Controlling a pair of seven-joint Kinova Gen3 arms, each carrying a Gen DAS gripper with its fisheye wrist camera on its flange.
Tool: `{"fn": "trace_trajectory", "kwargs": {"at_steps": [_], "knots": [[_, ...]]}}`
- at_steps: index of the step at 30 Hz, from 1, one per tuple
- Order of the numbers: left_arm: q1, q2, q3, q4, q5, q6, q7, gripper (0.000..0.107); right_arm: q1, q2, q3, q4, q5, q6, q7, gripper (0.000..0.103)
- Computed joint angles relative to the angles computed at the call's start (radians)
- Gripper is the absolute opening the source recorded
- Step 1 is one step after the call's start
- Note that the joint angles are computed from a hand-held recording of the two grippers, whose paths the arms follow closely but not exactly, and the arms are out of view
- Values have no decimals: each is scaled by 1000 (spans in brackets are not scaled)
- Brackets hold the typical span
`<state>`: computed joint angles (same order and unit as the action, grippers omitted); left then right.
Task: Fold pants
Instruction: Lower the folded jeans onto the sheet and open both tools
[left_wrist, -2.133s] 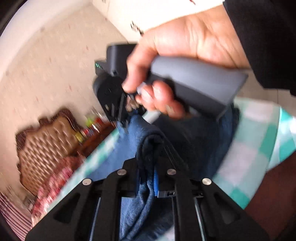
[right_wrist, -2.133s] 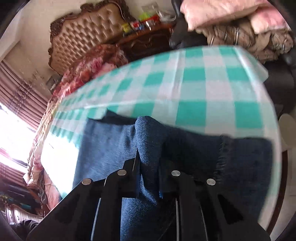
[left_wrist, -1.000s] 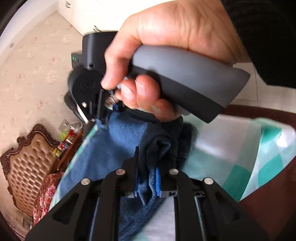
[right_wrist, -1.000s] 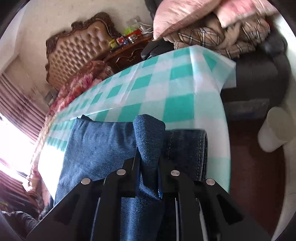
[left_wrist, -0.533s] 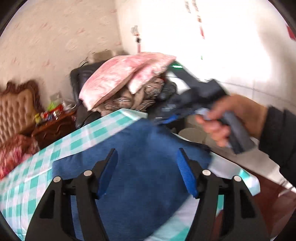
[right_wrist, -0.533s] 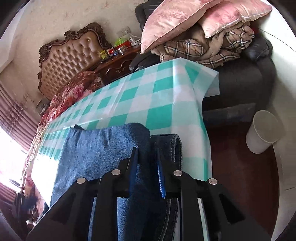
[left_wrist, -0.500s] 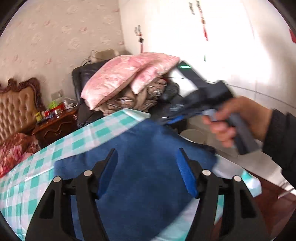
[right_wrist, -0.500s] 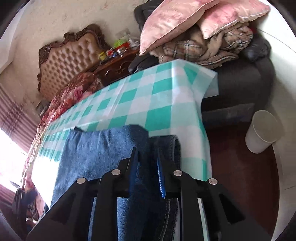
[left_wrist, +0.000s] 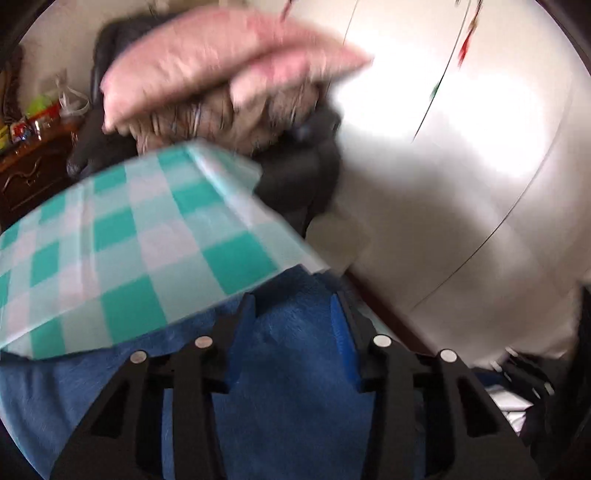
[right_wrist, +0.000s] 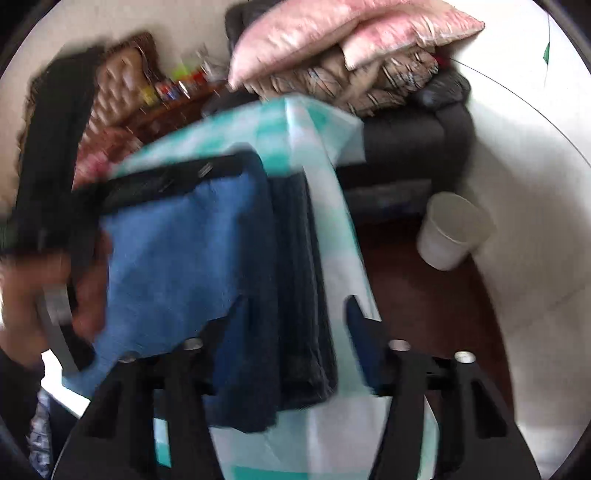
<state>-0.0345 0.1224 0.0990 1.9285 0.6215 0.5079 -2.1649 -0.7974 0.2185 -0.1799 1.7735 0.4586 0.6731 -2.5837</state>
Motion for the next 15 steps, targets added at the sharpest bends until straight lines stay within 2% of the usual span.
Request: {"fn": "trace_trajectory", "kwargs": {"at_steps": [2, 4, 6, 7, 8, 9, 11, 13, 15], "knots": [[-17, 14, 11, 12, 74, -33, -78, 47, -70, 9, 46, 19, 68, 3, -81, 48], [-49, -22, 8, 39, 155, -17, -139, 45, -125, 5, 71, 30, 135, 19, -163, 48], [-81, -84, 0, 80, 219, -12, -211, 45, -218, -8, 119, 23, 215, 77, -244, 49], [-70, -104, -24, 93, 227, -19, -227, 42, -264, -22, 132, 17, 256, 115, -285, 49], [-41, -122, -66, 104, 218, -15, -227, 33, -310, -23, 151, 15, 296, 138, -325, 49], [4, -121, -112, 101, 194, -10, -211, 28, -357, -19, 161, 3, 337, 175, -366, 49], [97, -65, -195, 80, 112, -16, -145, 24, -403, 4, 144, -21, 412, 237, -433, 50], [172, -30, -260, 52, 31, 12, -64, 26, -376, 72, 71, -63, 432, 308, -436, 51], [173, -59, -271, 59, -1, 13, -12, 29, -310, 124, -9, -102, 409, 370, -409, 51]]}}
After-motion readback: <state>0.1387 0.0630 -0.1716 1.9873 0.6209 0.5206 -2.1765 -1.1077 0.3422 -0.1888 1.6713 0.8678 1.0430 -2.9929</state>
